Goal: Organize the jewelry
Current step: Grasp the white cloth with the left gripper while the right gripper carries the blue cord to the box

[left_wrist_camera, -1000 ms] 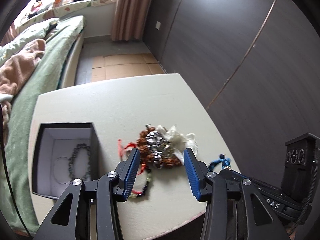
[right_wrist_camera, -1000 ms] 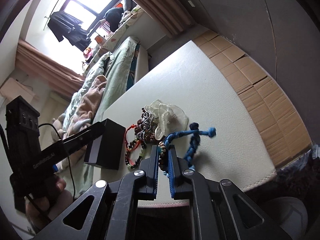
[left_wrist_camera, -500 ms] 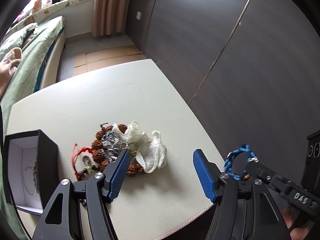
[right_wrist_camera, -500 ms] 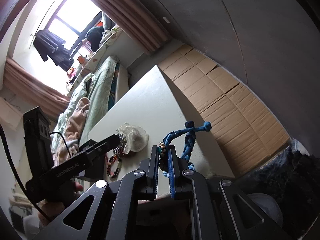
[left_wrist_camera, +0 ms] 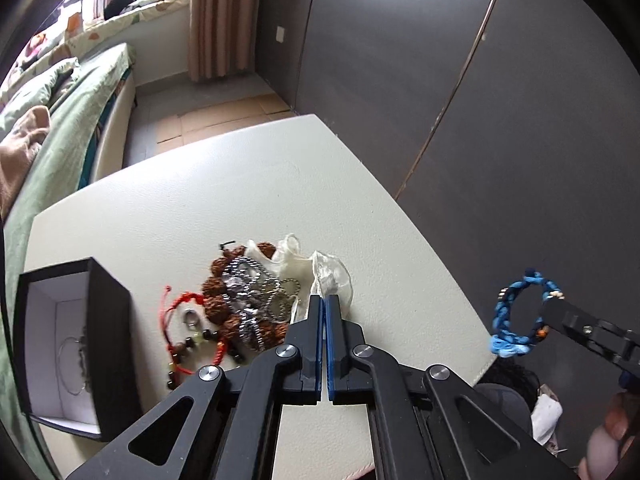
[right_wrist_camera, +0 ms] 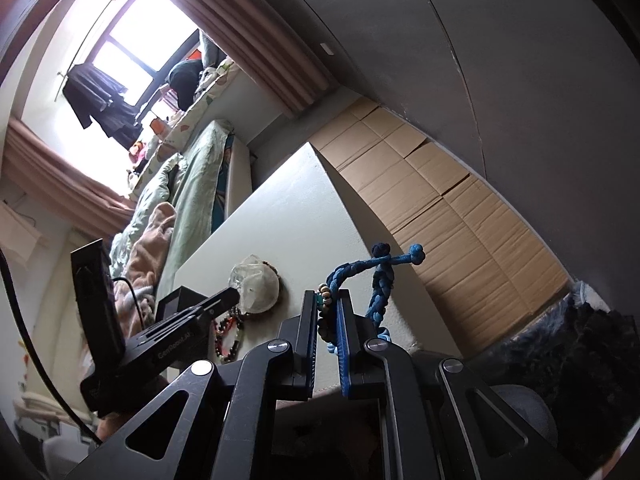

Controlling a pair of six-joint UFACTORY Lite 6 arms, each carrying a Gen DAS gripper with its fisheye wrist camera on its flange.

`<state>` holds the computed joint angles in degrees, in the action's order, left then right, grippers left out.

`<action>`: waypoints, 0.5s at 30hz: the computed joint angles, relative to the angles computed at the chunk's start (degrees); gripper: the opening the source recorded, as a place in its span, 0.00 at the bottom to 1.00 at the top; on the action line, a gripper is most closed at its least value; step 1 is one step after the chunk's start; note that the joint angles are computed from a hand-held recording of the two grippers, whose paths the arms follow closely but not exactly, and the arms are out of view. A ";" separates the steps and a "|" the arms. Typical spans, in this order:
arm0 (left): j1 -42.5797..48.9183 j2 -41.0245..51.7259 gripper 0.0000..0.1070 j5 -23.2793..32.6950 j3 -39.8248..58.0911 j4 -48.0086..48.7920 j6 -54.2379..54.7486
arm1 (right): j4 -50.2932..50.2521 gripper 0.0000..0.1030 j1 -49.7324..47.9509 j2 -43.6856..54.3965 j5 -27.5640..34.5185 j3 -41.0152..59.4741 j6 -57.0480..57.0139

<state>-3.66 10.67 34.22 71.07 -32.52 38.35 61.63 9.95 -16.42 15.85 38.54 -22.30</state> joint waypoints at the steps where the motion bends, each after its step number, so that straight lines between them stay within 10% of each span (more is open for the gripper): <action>1: 1.07 -0.74 0.00 1.02 0.09 -0.54 0.69 | 1.02 0.10 0.62 0.54 -0.24 0.32 -0.65; 15: 13.96 -10.23 0.00 12.99 4.67 -7.83 7.59 | -8.69 0.10 12.75 6.18 -4.86 7.48 12.16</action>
